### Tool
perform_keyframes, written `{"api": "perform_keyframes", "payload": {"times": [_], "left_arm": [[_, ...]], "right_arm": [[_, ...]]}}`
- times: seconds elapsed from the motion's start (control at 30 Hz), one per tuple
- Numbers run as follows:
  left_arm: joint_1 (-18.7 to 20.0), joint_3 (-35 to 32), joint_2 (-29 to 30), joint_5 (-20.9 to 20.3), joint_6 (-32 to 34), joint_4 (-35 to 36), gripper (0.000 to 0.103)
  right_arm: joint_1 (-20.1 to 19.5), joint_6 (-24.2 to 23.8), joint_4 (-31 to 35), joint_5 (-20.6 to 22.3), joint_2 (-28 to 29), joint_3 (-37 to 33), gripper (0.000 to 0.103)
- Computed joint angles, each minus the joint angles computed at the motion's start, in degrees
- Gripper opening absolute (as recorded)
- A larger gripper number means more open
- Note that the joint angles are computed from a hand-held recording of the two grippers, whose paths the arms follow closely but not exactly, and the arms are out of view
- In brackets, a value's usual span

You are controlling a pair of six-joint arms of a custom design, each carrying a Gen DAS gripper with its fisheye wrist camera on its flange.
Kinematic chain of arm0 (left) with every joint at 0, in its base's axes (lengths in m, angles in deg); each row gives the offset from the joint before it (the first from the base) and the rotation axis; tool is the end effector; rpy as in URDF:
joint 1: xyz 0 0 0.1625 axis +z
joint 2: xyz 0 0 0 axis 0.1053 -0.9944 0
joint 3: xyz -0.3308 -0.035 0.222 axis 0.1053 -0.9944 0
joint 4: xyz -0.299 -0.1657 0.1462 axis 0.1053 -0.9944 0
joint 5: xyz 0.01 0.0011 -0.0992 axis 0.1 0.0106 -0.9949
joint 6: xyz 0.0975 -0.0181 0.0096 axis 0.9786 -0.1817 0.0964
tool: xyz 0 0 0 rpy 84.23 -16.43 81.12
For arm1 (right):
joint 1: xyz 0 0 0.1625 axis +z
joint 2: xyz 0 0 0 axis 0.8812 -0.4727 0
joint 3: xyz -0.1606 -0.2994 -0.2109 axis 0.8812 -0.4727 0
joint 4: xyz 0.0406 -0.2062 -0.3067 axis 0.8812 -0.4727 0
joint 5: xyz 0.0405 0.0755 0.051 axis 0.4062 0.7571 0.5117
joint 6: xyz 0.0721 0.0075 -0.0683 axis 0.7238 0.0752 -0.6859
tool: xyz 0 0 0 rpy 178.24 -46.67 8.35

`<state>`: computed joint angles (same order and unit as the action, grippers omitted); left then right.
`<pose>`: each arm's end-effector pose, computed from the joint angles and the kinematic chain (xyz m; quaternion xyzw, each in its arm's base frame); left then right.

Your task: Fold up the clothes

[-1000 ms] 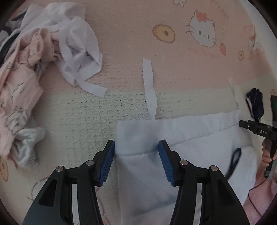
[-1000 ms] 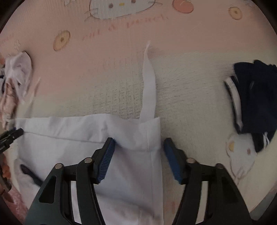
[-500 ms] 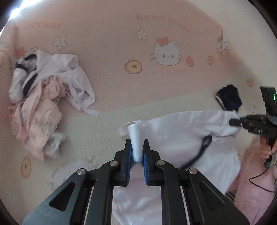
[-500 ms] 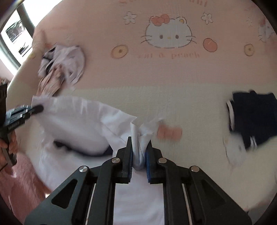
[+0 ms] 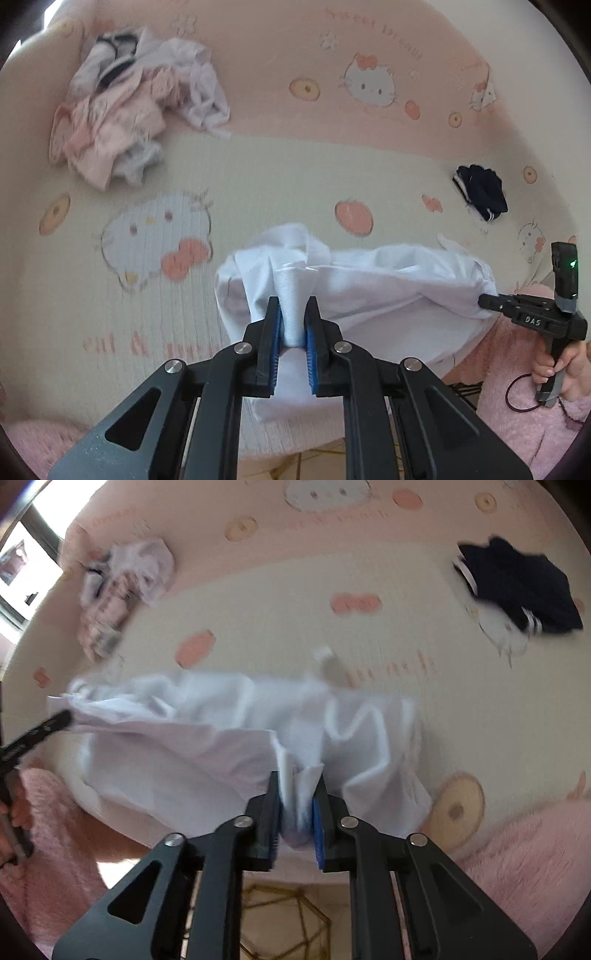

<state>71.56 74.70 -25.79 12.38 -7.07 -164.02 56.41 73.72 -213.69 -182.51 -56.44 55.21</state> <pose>0.0391 -0.6669 0.3166 0.1261 0.9472 -0.1724 0.2390 0.3629 -0.5290 -0.0435 -0.0055 -0.9405 0.1877 0.2832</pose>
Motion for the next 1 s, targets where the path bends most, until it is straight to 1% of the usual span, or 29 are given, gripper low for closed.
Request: {"api": "perform_keyframes", "payload": {"times": [0.07, 0.1, 0.13, 0.17, 0.2, 0.27, 0.3, 0.33, 0.37, 0.4, 0.47, 0.53, 0.57, 0.6, 0.7, 0.8, 0.83, 0.87, 0.93, 0.97, 1.0], "left_arm": [[0.28, -0.16, 0.07, 0.94, -2.31, 3.35, 0.016], [0.42, -0.25, 0.1, 1.37, -3.47, 5.03, 0.018], [0.59, 0.39, -0.55, 0.63, -3.93, 4.55, 0.019], [0.9, 1.71, -2.0, -1.4, -4.2, 2.49, 0.019], [1.09, 3.04, -3.54, -3.13, -4.39, 0.05, 0.021], [1.36, 5.97, -6.58, -5.3, -5.31, -5.96, 0.025], [1.7, 6.69, -7.44, -6.56, -5.84, -7.98, 0.029], [2.07, 7.29, -8.18, -7.82, -6.39, -9.82, 0.032], [2.61, 6.99, -8.33, -9.81, -6.58, -10.54, 0.032], [3.18, 6.04, -7.89, -11.95, -7.1, -10.58, 0.032], [3.49, 4.27, -6.5, -13.36, -7.67, -9.79, 0.032], [3.65, 3.71, -5.11, -14.59, -8.29, -10.56, 0.032], [3.67, 3.14, -4.11, -14.17, -9.35, -10.77, 0.032], [3.35, 2.47, -3.2, -12.69, -9.3, -10.29, 0.032], [2.3, 0.32, -0.43, -7.92, -8.83, -8.52, 0.032], [0.88, 0.43, 0.43, -3.39, -7.95, -3.93, 0.032], [0.64, 1.32, -0.12, -2.35, -7.9, -2.21, 0.032], [0.4, 2.28, -0.74, -1.34, -7.9, -0.49, 0.032], [0.11, 4.12, -1.89, 0.25, -7.82, 1.88, 0.032], [0.08, 5.04, -2.44, 0.79, -7.67, 2.37, 0.032], [0.12, 5.5, -2.83, 0.63, -7.97, 1.94, 0.033]], "right_arm": [[-0.05, 1.47, 1.77, -0.66, -0.35, 0.1, 0.029], [-0.08, 2.22, 2.69, -0.98, -0.52, 0.13, 0.031], [0.01, 2.83, 2.42, -1.41, -0.86, 0.63, 0.033], [0.45, 3.35, -0.25, -2.18, -1.65, 2.05, 0.037], [0.88, 3.74, -3.06, -2.97, -2.38, 3.43, 0.039], [1.76, 4.47, -8.52, -4.66, -3.7, 5.89, 0.039], [2.34, 5.1, -11.44, -6.34, -4.18, 7.01, 0.04], [3.05, 5.91, -14.45, -9.38, -4.25, 7.72, 0.041], [3.31, 5.35, -16.38, -10.53, -4.09, 7.58, 0.044], [3.38, 4.59, -17.68, -11.02, -3.93, 7.26, 0.044], [2.65, 2.49, -16.35, -8.89, -3.62, 5.68, 0.044], [2.07, -0.14, -12.69, -7.71, -2.21, 2.63, 0.044], [1.9, -1.61, -11.35, -7.52, -1.09, 0.93, 0.044], [1.76, -2.53, -10.21, -7.79, 0.08, -0.65, 0.044], [1.47, -1.02, -7.62, -11.67, 3.57, -4.1, 0.044], [1.0, 0.84, 2.92, -12.65, 4.36, -6.37, 0.044], [1.11, 1.49, 6.18, -12.81, 3.91, -5.94, 0.044], [1.27, 2.59, 8.97, -13.22, 3.42, -5.42, 0.044], [1.81, 7.27, 12.2, -15.32, 2.03, -3.5, 0.046], [2.0, 9.79, 13.5, -16.41, 1.35, -2.59, 0.049], [1.91, 12.66, 13.13, -17.58, 0.55, -1.48, 0.049]]}}
